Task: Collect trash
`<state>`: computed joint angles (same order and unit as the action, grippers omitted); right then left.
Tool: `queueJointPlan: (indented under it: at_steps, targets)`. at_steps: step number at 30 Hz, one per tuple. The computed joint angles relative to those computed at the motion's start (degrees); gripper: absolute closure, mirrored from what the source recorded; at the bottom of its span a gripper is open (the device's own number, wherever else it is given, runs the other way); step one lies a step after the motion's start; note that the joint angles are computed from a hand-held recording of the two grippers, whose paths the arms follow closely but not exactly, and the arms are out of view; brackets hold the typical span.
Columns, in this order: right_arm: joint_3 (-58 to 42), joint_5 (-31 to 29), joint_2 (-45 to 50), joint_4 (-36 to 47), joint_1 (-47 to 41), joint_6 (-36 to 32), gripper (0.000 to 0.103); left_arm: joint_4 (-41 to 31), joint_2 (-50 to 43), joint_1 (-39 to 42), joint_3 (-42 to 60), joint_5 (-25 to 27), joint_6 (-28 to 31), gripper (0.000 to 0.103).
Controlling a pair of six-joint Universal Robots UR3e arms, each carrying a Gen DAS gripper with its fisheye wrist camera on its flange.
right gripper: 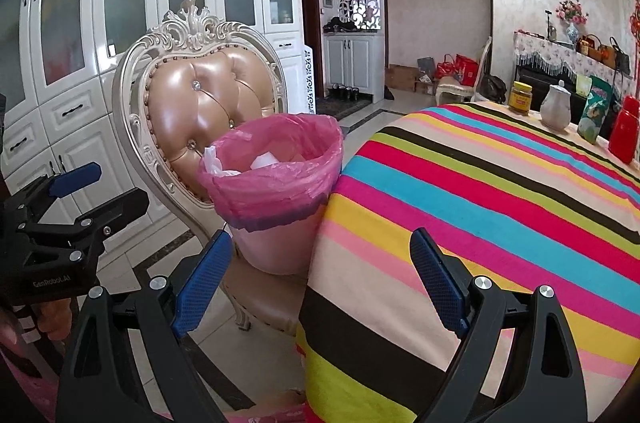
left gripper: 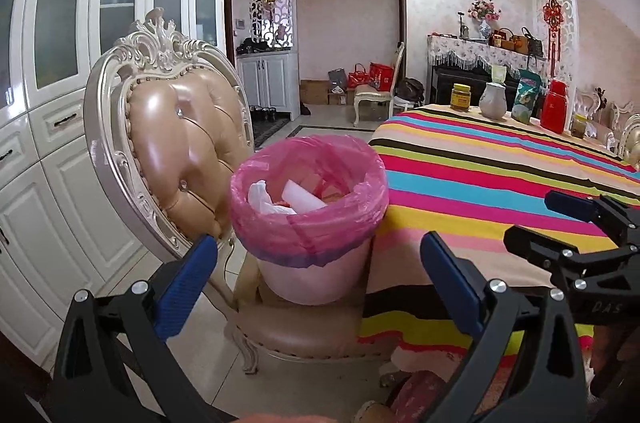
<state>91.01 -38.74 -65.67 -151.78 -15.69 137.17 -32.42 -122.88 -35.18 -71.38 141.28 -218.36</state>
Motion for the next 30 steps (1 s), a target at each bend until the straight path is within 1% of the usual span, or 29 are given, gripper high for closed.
queueJointPlan:
  at_steps: [6, 11, 17, 20, 23, 30]
  targets:
    - [1.17, -0.23, -0.06, -0.96, 0.51, -0.48, 0.018, 1.66, -0.31, -0.22, -0.5, 0.59, 1.38, 0.005]
    - [1.4, -0.3, 0.03, -0.65, 0.77, -0.62, 0.018, 1.92, -0.08, 0.21, -1.29, -0.09, 1.41, 0.005]
    - [1.67, -2.69, -0.13, -0.54, 1.7, -0.93, 0.018, 1.57, 0.05, 0.6, -1.71, -0.44, 1.2, 0.005]
    - [3.54, -0.06, -0.22, -5.11, 0.5, 1.39, 0.018, 1.75, 0.25, 0.8, -2.13, -0.84, 1.04, 0.005]
    - [4.03, 1.71, -0.73, -5.95, -0.44, 2.1, 0.018, 2.12, 0.28, 0.81, -2.34, -0.79, 1.03, 0.005]
    - [5.68, 2.9, -1.9, -7.26, -0.98, 0.93, 0.018, 4.23, -0.21, 0.79, -2.87, -0.4, 1.69, 0.005]
